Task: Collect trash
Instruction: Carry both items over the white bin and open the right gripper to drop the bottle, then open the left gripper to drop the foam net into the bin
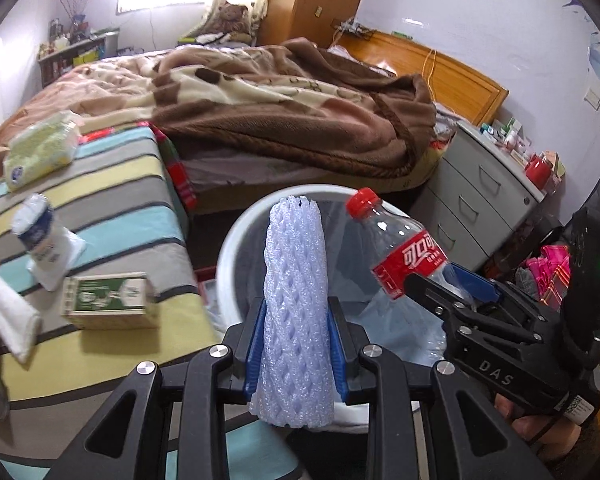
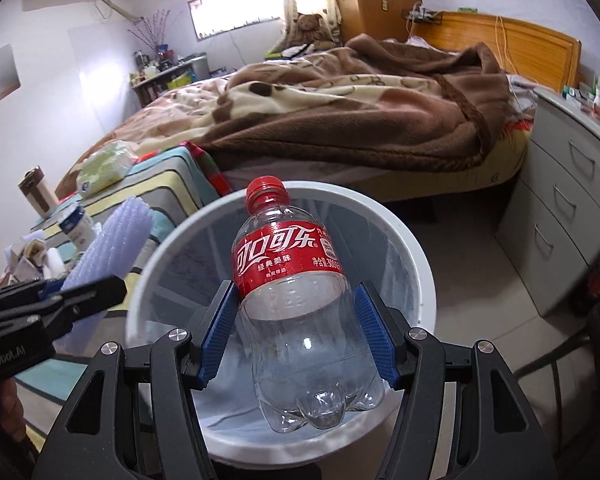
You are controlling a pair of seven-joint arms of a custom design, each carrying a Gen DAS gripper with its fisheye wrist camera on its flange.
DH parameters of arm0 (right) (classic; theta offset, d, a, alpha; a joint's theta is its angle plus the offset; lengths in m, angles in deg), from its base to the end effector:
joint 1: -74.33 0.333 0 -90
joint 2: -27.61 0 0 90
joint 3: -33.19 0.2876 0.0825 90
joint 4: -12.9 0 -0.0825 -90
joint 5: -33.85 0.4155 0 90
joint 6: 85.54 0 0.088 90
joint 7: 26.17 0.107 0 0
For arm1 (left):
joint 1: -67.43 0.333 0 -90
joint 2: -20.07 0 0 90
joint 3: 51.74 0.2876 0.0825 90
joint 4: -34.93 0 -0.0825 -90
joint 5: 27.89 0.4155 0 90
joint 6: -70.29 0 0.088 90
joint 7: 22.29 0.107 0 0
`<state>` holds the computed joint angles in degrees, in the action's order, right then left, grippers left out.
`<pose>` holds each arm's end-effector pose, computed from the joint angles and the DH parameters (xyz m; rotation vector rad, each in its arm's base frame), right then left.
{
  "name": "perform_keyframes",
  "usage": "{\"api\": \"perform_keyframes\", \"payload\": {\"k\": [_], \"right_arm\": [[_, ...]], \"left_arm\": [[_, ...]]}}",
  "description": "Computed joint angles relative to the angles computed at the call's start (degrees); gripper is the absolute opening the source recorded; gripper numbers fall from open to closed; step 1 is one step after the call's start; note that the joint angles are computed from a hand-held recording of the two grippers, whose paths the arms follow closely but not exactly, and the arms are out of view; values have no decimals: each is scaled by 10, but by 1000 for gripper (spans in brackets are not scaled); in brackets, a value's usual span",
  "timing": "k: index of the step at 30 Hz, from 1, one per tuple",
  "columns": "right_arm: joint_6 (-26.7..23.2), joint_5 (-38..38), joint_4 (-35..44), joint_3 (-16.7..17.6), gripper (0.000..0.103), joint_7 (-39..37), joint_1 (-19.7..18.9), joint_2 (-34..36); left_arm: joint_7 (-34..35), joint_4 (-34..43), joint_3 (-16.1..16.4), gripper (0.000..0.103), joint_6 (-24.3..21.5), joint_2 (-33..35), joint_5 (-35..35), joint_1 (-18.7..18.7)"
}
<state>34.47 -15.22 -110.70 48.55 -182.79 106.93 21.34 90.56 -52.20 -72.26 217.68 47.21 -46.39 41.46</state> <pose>0.4000 0.3913 0.4214 -1.0641 2.3102 -0.8153 0.5484 -0.5073 0.4308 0.9640 -2.7770 1.0862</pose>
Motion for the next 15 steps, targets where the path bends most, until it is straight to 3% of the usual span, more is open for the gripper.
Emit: {"api": "perform_keyframes", "payload": {"k": [8, 15], "right_arm": [[14, 19, -19, -4, 62, -5, -9, -12], [18, 10, -19, -2, 62, -6, -12, -14]], "left_arm": [[-40, 60, 18, 29, -33, 50, 59, -39], [-44, 73, 13, 37, -46, 63, 56, -34]]}}
